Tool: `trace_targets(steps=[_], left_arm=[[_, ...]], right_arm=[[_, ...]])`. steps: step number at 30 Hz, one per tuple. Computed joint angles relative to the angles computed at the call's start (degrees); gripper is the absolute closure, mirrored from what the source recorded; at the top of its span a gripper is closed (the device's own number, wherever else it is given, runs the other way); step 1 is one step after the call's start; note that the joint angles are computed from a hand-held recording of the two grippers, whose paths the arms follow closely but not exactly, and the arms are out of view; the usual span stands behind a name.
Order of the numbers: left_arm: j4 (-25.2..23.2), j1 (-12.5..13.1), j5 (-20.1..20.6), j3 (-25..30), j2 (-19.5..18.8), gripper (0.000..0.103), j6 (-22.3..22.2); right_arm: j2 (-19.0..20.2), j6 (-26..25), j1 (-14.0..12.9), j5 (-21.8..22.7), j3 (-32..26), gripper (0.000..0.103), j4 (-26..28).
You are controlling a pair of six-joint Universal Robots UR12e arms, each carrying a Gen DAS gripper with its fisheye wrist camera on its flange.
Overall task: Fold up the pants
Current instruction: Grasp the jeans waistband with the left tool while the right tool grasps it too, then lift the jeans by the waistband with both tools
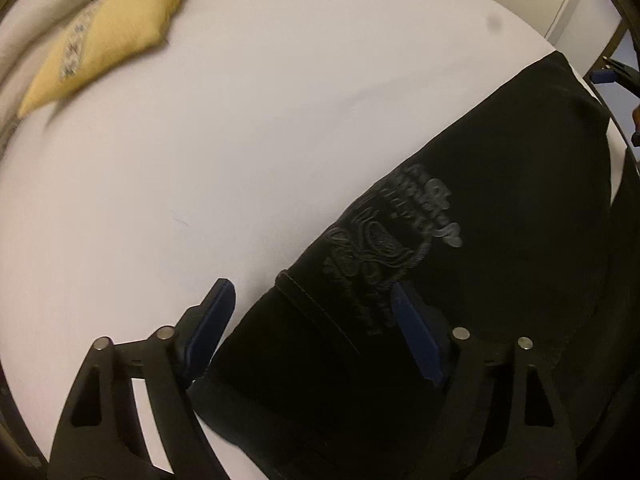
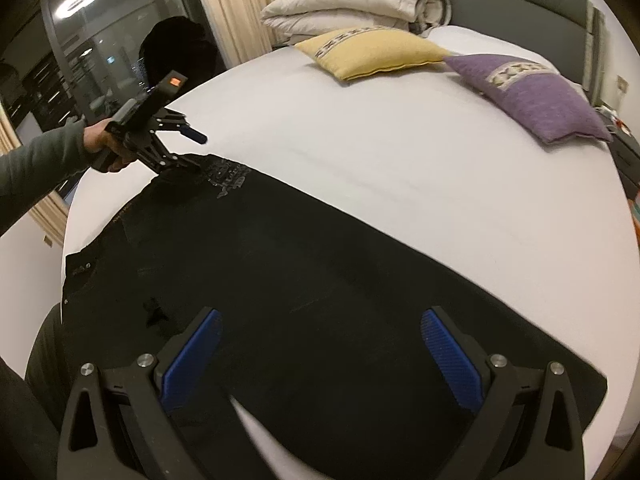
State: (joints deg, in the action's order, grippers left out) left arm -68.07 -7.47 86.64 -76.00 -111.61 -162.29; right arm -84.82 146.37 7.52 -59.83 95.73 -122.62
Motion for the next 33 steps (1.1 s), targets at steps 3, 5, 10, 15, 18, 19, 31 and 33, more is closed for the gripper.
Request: trace_targets(steps=[3,5,10,15,18,19,31,33], left_arm=[[-2.08,0.44,-1.30,1.11,-1.15,0.032,1.52],[-3.56,0.61,-1.96,1.75,-1.65,0.038,2.59],[-3.75,1.22,-2.96,1.26,-1.75,0.065,2.28],[0.21,1.17,-1.76,-1.26,-0.28,0.094,2.67],[4.87,0.31,1.36,-4.21,1.29,0.096,3.86],[6.58,-0.17,2.38,-5.69,2.22,0.096,3.88],[23.49,-2.00,5.88,-15.72,8.50,0.097,6.45],[25.66,-2.06,6.18,-15.97,8.64,0.097,6.46]], right_arm=[[2.11,-1.43,0.50,0.07,-2.10,0.000,0.83],[2.78,-2.07,0.71,-0.12,-2.77,0.000,1.06],[4.20,-2.19,1.40,-1.31,-4.24,0.000,0.37],[5.54,-2.97,2.38,-3.90,-5.55,0.003,-0.77],[7.08,-4.48,2.85,-5.51,-7.09,0.010,-1.12],[7.59,-4.62,3.03,-6.15,-7.60,0.016,-1.17],[12.84,-10.93,4.65,-11.23,-13.55,0.032,5.17],[13.72,-12.09,5.03,-12.00,-14.98,0.034,7.34]])
